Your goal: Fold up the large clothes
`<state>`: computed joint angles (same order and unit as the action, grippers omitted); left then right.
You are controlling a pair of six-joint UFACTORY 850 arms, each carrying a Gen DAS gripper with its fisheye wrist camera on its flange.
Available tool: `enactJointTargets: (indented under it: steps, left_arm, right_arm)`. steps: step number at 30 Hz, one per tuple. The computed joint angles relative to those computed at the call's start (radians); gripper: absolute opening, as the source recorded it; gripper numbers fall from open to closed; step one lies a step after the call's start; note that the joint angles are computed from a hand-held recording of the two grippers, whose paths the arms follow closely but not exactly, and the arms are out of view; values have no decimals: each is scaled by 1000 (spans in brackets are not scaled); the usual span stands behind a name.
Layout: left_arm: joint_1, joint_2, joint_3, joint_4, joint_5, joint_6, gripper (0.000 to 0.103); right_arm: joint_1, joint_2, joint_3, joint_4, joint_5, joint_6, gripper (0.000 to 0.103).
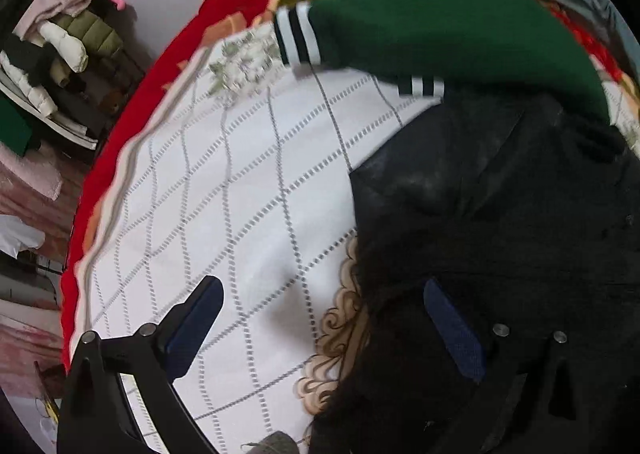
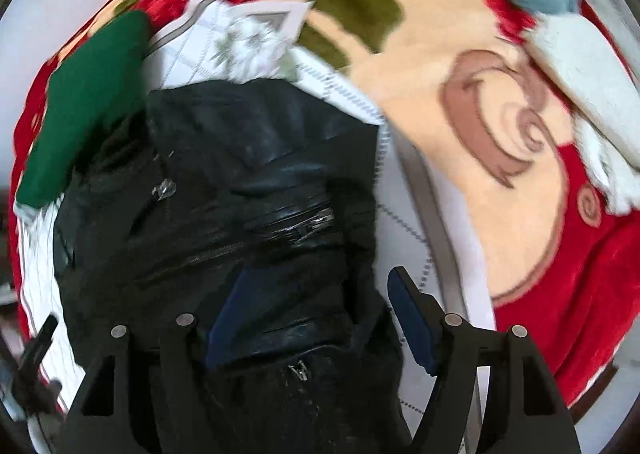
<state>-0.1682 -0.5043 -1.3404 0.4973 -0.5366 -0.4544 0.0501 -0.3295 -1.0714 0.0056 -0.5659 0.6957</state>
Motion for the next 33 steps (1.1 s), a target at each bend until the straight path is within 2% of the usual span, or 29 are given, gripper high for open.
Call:
enactJointTargets:
  steps: [3, 5, 8, 11, 12, 15, 18, 22, 25, 28, 33]
  left_arm:
    - [-25, -56, -12, 80, -22, -72, 103]
    - [-39, -52, -3, 151, -24, -150, 103]
    - [-62, -15, 24, 247, -55, -254, 103]
    - [-111, 61, 81, 357, -123, -406, 103]
    - [-146, 98, 111, 408, -168, -472, 103]
    - [-247, 167, 168, 469, -300, -570, 103]
    - [-380, 220, 210, 423, -447, -605, 103]
    - [-533, 225, 225, 317, -540, -597, 103]
    - [-643, 202, 229, 247, -571, -568, 103]
    - [-736, 176, 227, 171, -566, -541, 103]
    - [-836, 99, 192, 123, -558, -527, 103]
  right_arm:
    - [16, -97, -52, 67, -25, -78, 73]
    - [11, -141, -76, 65, -51, -96, 73]
    - [-20, -132, -66, 133, -15, -200, 73]
    - [-86, -86, -18, 337, 21, -420, 73]
    - [-104, -72, -6, 381, 20, -477, 73]
    - [-202, -27, 33, 581, -50, -741, 72]
    - [-287, 9, 53, 681, -153, -918, 72]
    - [-415, 26, 56, 711, -313, -1093, 72]
    - [-484, 16, 49, 696, -379, -1174, 72]
    - [-533, -17, 36, 662, -407, -1218, 72]
    - [-577, -61, 28, 655, -419, -1247, 72]
